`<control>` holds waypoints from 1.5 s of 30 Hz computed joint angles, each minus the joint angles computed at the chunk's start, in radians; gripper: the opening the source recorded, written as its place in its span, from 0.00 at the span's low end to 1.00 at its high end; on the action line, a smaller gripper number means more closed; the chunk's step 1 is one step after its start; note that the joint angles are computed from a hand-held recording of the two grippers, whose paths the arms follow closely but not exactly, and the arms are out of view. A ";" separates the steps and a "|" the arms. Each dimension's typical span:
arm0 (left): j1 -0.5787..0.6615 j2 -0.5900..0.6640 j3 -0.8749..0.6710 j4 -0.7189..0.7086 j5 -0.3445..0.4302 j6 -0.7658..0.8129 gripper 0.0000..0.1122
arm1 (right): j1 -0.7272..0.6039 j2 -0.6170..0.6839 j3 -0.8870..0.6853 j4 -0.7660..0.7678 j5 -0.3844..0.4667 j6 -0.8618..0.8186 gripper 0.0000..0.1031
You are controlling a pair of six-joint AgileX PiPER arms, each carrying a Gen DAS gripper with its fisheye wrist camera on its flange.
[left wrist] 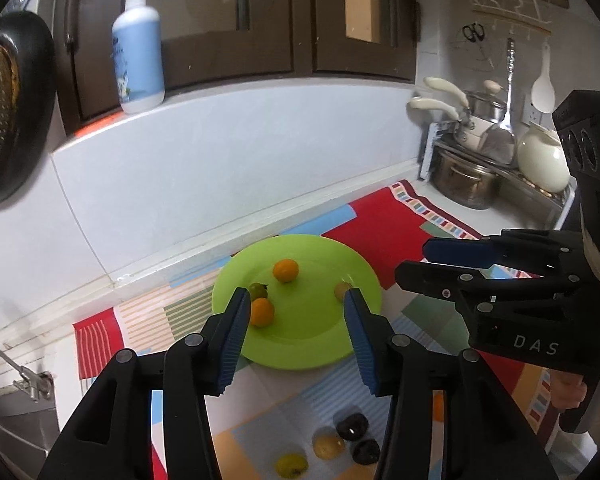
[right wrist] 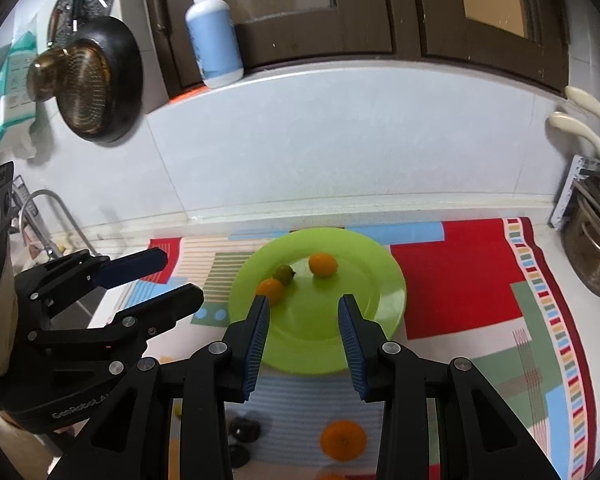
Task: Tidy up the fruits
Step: 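Withdraw both tools from the plate back over the remaining fruits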
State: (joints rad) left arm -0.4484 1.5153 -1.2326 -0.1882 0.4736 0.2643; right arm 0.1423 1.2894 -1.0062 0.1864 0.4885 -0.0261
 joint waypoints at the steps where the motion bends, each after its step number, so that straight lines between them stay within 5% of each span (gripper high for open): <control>1: -0.005 -0.021 0.019 0.008 -0.007 -0.009 0.43 | 0.006 -0.019 0.015 -0.015 0.000 0.020 0.36; 20: -0.119 -0.271 0.283 0.200 -0.036 -0.267 0.52 | 0.132 -0.311 0.244 -0.302 0.046 0.380 0.46; 33: -0.145 -0.257 0.378 0.206 -0.026 -0.314 0.52 | 0.166 -0.343 0.370 -0.366 0.053 0.481 0.52; 45: -0.136 -0.183 0.431 0.073 -0.057 -0.198 0.52 | 0.156 -0.312 0.457 -0.330 0.044 0.477 0.52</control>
